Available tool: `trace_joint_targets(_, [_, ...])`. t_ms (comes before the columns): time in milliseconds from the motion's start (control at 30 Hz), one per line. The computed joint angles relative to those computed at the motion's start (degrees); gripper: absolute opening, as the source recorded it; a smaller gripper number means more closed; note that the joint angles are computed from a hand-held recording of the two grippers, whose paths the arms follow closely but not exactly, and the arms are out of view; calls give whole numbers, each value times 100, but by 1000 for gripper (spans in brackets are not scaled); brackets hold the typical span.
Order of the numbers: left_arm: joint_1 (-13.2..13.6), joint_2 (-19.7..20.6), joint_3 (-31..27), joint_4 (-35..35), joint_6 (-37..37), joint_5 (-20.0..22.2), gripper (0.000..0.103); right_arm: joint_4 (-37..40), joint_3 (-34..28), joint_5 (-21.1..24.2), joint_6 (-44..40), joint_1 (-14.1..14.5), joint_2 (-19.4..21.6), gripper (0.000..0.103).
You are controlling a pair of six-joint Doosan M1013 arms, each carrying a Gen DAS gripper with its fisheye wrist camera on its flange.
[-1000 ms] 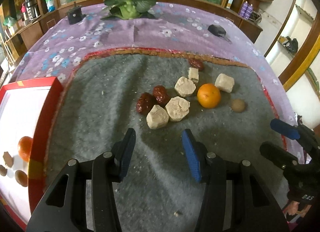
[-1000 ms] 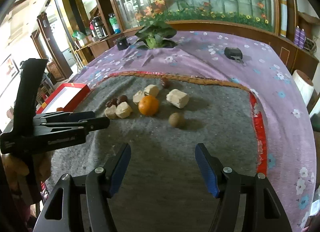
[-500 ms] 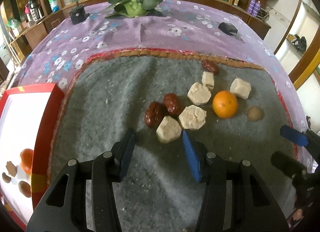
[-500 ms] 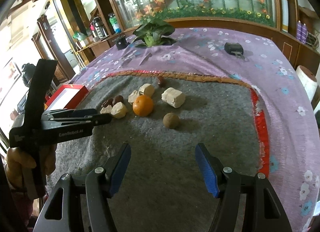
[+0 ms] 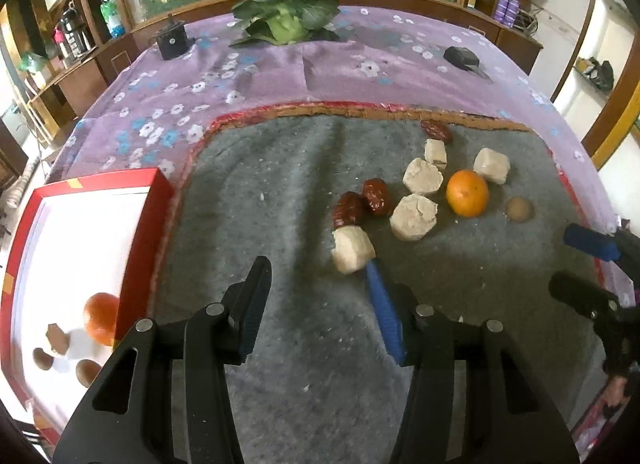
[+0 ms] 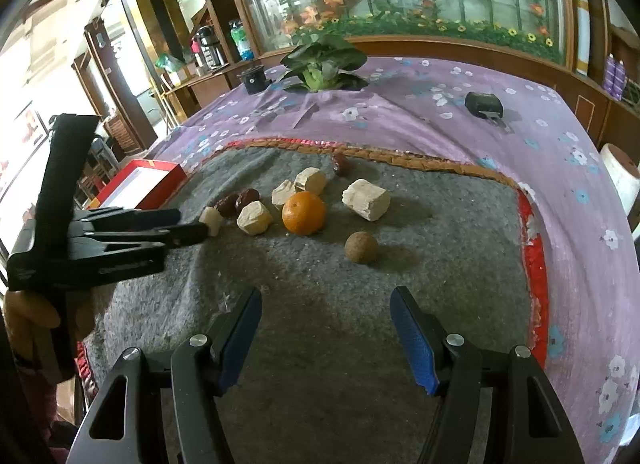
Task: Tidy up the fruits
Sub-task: 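Move the left tool back over the remaining items on the mat, then grasp a pale cube with the left tool while the right tool grasps a brown round fruit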
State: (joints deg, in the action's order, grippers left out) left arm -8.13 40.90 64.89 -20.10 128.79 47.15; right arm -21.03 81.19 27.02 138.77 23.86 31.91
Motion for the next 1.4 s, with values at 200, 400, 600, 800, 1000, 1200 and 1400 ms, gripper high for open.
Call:
trace_joint_targets(200, [-18, -11, 24, -212, 245, 108, 50, 132, -84, 74, -111, -30, 72, 65])
trace_joint_targets(400, [-72, 68, -72, -308, 233, 230, 50, 110, -107, 135, -129, -40, 94, 65])
trace_joint_targets(600, [-106, 168, -180, -374, 217, 333, 50, -194, -72, -28, 78, -70, 106, 65])
trace_joint_targets(800, [-155, 166, -121, -306, 294, 205, 49, -317, -283, 265, -127, -89, 237, 65])
trace_joint_targets(1000, [-160, 165, -104, -318, 330, 141, 48, -268, -511, 457, -456, -133, 386, 53])
trace_joint_targets(1200, [-92, 189, -133, -483, 376, 139, 28, -429, -627, 744, -437, -118, 482, 27])
trace_joint_targets(1400, [-7, 99, -53, -750, 502, 210, 24, -455, -367, 402, -89, -103, 285, 22])
